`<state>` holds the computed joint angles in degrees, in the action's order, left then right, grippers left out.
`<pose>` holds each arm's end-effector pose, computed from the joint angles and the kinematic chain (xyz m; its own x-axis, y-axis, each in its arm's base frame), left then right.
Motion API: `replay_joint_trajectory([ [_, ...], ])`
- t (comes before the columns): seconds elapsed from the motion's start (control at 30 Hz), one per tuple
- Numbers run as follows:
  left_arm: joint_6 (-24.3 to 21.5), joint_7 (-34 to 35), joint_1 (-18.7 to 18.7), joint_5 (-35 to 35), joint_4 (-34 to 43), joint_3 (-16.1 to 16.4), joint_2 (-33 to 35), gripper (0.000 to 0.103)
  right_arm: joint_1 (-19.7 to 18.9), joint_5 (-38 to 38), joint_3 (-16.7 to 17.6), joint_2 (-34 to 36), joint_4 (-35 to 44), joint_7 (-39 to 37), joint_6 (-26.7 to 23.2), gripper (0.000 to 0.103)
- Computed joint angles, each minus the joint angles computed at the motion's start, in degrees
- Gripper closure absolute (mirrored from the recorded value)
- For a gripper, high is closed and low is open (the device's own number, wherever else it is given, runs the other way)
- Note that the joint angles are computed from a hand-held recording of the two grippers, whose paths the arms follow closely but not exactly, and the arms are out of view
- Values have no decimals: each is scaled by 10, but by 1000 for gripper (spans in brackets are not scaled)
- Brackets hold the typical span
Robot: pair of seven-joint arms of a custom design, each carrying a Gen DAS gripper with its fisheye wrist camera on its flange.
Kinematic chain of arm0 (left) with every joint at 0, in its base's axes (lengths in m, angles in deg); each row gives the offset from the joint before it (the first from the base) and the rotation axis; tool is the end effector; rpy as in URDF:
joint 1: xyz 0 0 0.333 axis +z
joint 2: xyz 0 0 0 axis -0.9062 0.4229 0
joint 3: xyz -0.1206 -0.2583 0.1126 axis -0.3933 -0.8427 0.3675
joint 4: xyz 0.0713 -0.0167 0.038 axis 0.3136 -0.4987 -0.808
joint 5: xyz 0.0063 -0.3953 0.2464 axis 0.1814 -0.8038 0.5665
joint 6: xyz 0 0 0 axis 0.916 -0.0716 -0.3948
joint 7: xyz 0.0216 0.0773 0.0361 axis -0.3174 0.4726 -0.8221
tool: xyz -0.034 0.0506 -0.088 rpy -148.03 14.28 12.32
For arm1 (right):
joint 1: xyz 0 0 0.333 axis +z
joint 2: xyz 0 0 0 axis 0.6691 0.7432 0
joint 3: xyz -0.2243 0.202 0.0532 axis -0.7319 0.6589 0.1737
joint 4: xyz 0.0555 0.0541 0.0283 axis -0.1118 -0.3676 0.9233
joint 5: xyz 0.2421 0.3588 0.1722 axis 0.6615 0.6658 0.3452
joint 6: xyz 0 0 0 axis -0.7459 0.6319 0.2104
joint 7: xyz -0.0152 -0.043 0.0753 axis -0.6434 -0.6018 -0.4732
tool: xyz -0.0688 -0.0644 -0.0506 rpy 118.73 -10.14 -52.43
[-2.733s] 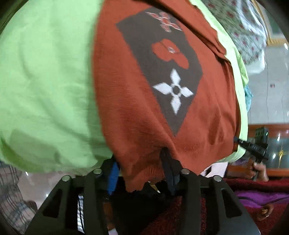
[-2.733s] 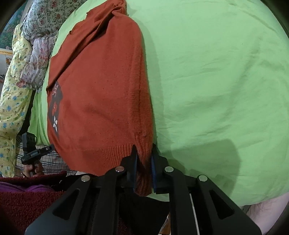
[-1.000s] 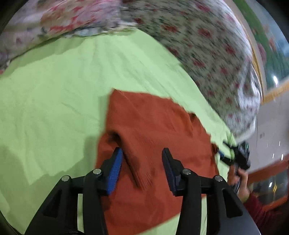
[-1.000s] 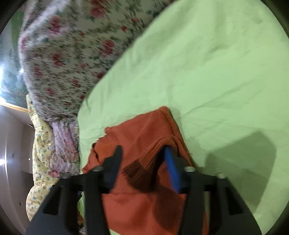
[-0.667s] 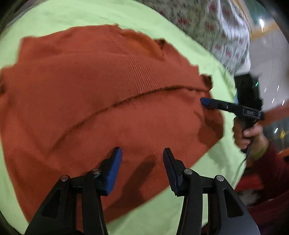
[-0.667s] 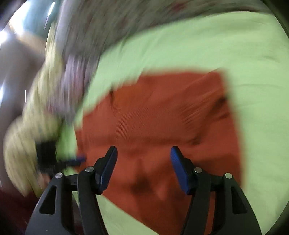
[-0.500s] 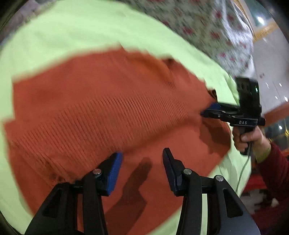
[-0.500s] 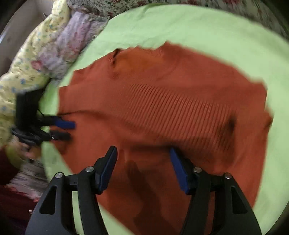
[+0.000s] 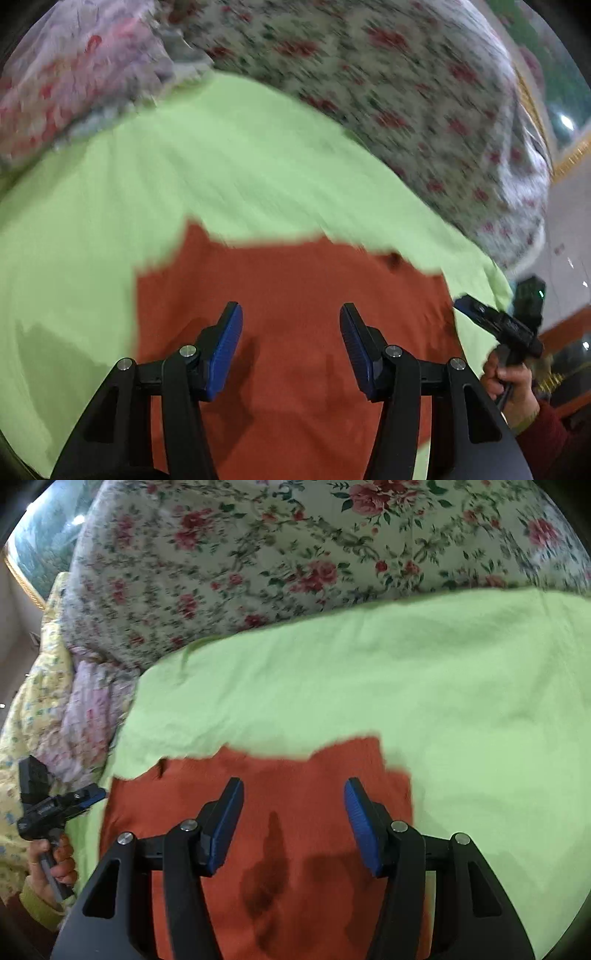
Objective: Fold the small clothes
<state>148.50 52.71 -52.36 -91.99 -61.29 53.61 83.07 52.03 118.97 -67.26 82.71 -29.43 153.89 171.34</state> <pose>0.7242 0.0530 0.4431 -0.2374 -0.8356 0.4953 -0.9090 0.0113 -0.4167 0.6548 0.1153 0.4395 -0.0728 -0.8942 -0.4417 -0.7656 0.3339 -0.5499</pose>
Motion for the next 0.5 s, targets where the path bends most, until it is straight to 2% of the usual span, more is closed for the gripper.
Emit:
replay_joint_trajectory([
  [0.07, -13, 15, 2, -1, -56, 2, -38, 47, 2, 76, 6, -35, -38, -63, -14, 45],
  [0.17, -16, 11, -6, 15, -127, 16, -80, 48, 21, 102, 1, -72, -86, -74, -27, 45],
  [0.3, -30, 19, 0, -28, -175, 39, -113, 48, 32, 39, -4, -135, -169, -14, -36, 45],
  [0.4, -35, 19, 4, -30, -197, 54, -134, 48, 24, -41, -3, -191, -237, 62, -59, 46],
  [0.47, -32, 12, 5, -22, -211, 62, -151, 48, 36, -50, -13, -225, -273, 66, -39, 46],
  [0.5, -27, 8, 4, -14, -218, 65, -159, 47, 29, -75, -7, -233, -277, 91, -45, 46],
])
